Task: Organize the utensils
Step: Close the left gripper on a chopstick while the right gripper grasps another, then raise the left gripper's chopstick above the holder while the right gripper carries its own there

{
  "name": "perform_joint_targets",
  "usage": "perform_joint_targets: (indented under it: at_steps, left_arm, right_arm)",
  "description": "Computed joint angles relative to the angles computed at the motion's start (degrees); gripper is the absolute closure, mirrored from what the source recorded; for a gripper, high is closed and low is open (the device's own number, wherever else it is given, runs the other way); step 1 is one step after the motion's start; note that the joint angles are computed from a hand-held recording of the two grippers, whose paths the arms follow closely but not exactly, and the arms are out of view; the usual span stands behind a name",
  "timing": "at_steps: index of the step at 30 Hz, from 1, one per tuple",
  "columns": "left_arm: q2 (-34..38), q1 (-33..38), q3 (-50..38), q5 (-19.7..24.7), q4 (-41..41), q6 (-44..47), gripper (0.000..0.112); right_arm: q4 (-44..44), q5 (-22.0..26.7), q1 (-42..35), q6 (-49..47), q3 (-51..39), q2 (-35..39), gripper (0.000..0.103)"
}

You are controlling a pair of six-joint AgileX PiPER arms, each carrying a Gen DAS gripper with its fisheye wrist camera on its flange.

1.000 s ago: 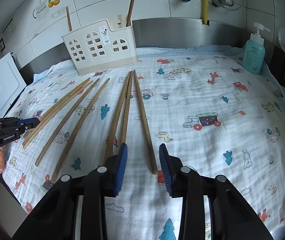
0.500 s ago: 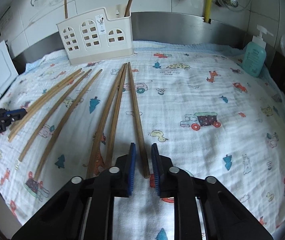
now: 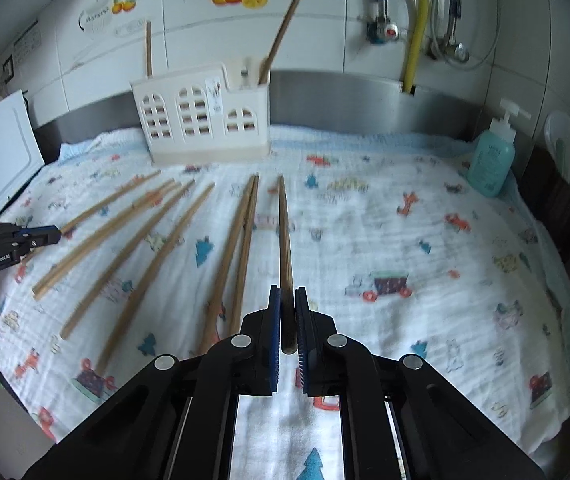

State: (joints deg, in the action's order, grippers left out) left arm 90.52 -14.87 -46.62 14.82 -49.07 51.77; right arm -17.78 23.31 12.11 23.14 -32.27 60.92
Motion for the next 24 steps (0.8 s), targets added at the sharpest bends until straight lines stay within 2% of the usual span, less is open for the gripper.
perform_joint_targets:
  at_steps: [4, 7, 12, 16, 19, 24]
  left_arm:
    - [-3.0, 1.0, 0.0, 0.8, -2.5, 1.9, 0.107]
    - [-5.0, 1.2, -0.5, 1.1, -3.7, 2.4, 0.107]
    - [-6.9, 1.5, -2.6, 2.8, -5.0, 2.5, 0.107]
    - [-7.2, 1.1, -4.5, 3.4, -2.0, -1.1, 0.107]
    - [-6.7, 1.9, -6.6, 5.3, -1.6, -2.0, 0.107]
    - [-5.6, 2.3, -11.1, 7.4, 1.8, -5.8, 0.107]
  right_arm:
    - [4.3, 1.8, -0.9, -4.9, -3.8, -2.7, 0.096]
    - [12.9, 2.6, -3.4, -14.1, -7.6, -2.8, 0.096]
    - [18.7, 3.6, -4.4, -20.9, -13.7, 0.0, 0.096]
    - [20.8, 5.3, -4.6, -24.5, -19.1, 3.3, 0.096]
    - [27.2, 8.3, -6.6, -31.4, -25.0, 5.9, 0.096]
    - [31.8, 15.3, -8.3, -37.0, -38.9, 11.7, 0.097]
